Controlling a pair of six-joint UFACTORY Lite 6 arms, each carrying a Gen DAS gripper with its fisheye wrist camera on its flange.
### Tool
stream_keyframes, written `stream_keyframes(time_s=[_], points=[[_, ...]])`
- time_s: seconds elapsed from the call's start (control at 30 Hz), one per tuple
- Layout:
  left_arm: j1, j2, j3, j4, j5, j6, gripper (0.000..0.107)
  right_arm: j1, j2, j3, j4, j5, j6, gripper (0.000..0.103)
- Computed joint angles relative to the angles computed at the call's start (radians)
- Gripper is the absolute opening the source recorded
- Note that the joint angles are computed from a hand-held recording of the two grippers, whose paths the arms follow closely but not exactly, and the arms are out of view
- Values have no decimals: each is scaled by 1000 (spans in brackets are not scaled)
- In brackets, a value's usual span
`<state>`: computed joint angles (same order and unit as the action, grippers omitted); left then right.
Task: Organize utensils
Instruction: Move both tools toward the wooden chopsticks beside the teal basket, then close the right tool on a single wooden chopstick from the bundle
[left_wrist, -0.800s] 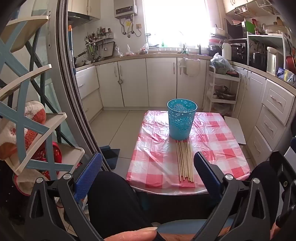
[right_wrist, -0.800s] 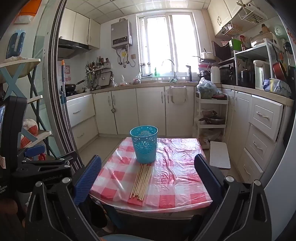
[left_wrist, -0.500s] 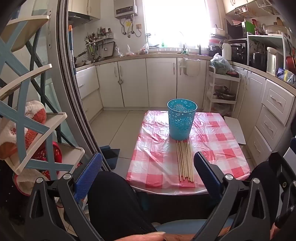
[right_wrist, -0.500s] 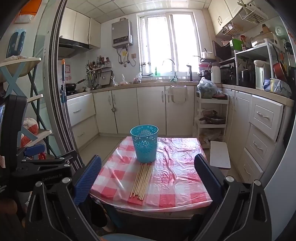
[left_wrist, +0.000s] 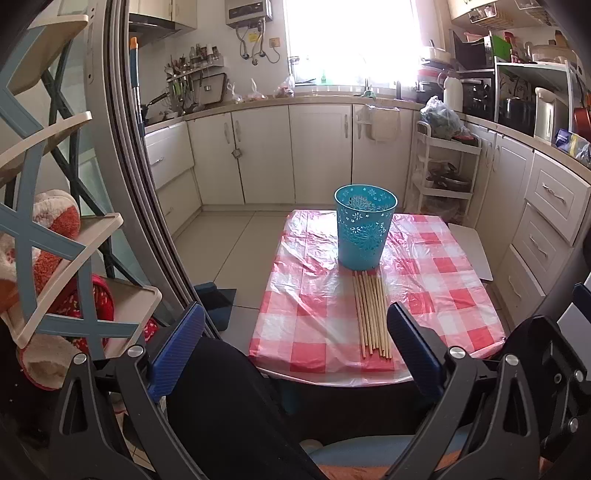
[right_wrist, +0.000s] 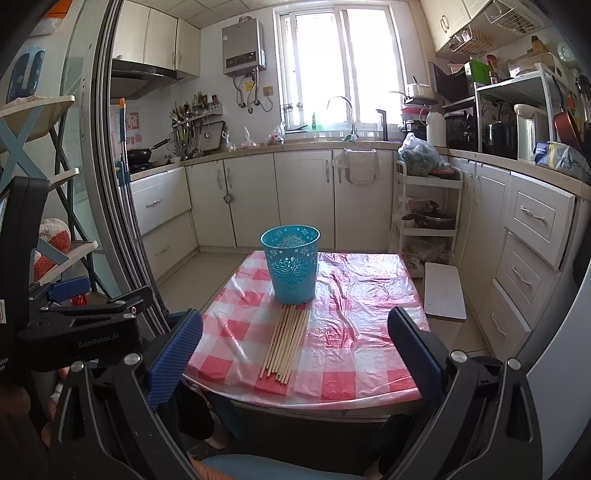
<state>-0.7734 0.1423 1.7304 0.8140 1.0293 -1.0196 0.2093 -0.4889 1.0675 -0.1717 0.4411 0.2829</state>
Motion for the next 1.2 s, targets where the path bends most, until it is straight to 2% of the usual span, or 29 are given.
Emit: stream_keyframes(time_s=[0.03,0.1,0.4,0.53,0.73,0.77,0.8,0.83,0.9,0.97,1.07,1.2], points=[[9,-12,-30,15,-32,-14,95,-1,8,1,5,0,-4,96],[23,18,10,-14,-19,14,95,-8,30,5,29,-4,-28,96],[111,123,97,-103,-73,98,95,-41,141,50,140,-17,-131,96],[163,179,153,-163,-99,148,95,-61,229,100,175,-25,-171,96],[250,272,220,-274,-145,215,95,-137,412,174,324,-81,-349,96],[260,295,239,-288,-145,225,95,-156,455,192,387,-82,-413,89],[268,318,258,-298,-145,233,95,-173,506,217,457,-77,-483,74],[276,345,282,-312,-144,245,95,-183,565,256,486,-62,-512,69],[292,389,317,-345,-145,273,95,-201,696,347,561,-32,-569,48],[302,447,374,-369,-137,295,95,-201,828,441,587,-15,-586,37],[314,545,481,-407,-112,335,95,-185,1001,576,595,18,-582,26],[330,648,582,-450,-94,386,95,-168,1217,794,535,84,-516,19]])
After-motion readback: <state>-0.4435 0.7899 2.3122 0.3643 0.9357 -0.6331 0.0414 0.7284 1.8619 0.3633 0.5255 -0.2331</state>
